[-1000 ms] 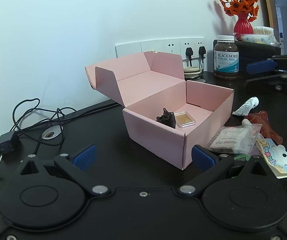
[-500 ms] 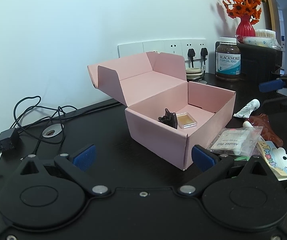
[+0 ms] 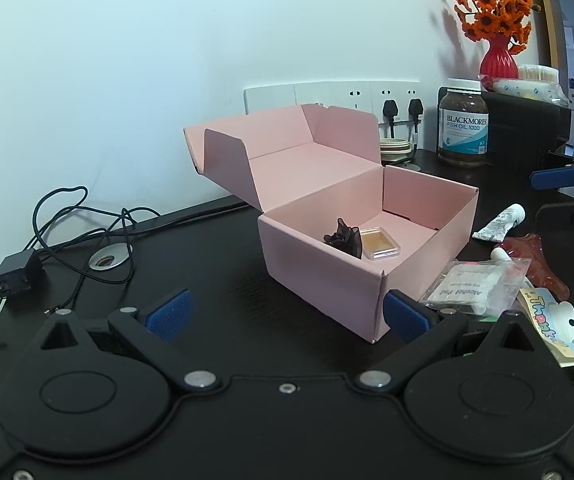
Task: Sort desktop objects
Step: 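Withdraw the right tool back from the pink box, then move the left tool toward the clear bag with green plush and card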
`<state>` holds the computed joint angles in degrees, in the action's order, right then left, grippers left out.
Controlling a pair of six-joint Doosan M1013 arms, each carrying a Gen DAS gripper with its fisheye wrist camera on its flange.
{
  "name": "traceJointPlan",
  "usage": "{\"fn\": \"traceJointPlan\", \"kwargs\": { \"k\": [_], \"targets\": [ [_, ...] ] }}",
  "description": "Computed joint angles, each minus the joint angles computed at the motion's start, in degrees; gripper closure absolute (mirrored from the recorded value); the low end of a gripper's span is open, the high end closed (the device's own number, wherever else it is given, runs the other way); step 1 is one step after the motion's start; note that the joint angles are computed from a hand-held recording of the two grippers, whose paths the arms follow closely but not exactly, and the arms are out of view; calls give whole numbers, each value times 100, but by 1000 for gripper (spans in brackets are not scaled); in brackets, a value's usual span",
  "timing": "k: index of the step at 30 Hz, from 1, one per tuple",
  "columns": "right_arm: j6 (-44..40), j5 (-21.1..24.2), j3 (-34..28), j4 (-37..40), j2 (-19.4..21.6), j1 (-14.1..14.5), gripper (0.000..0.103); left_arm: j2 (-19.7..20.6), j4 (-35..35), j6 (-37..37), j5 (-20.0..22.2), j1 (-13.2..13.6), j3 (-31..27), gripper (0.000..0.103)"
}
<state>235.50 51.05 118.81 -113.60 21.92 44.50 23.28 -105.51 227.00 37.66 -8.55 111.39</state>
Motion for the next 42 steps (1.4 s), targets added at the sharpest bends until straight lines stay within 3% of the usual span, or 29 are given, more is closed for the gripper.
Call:
{"fn": "traceJointPlan", "kwargs": {
  "k": [5,13,16,21,29,34,42],
  "targets": [
    [408,256,83,-46,-12,19,1,-42,-682,430,-85,-22,124,0],
    [1036,253,224,-387,-61,-24,1,-186,-1936,1569,-289,-122,386,0],
    [913,272,204,-382,-49,-5,1,-245,-1364,1029,-393,-93,384,0],
    [899,276,205,-409,-47,1,1,-374,-1508,1358,-480,-113,541,0],
    [1031,407,237,-403,-41,21,1,-475,-1263,1433,-56,-64,678,0],
    [1115,417,245,-356,-44,17,1,-432,-63,462,206,-14,554,0],
    [1127,419,239,-363,-37,22,1,-497,143,998,594,16,784,0]
  ]
}}
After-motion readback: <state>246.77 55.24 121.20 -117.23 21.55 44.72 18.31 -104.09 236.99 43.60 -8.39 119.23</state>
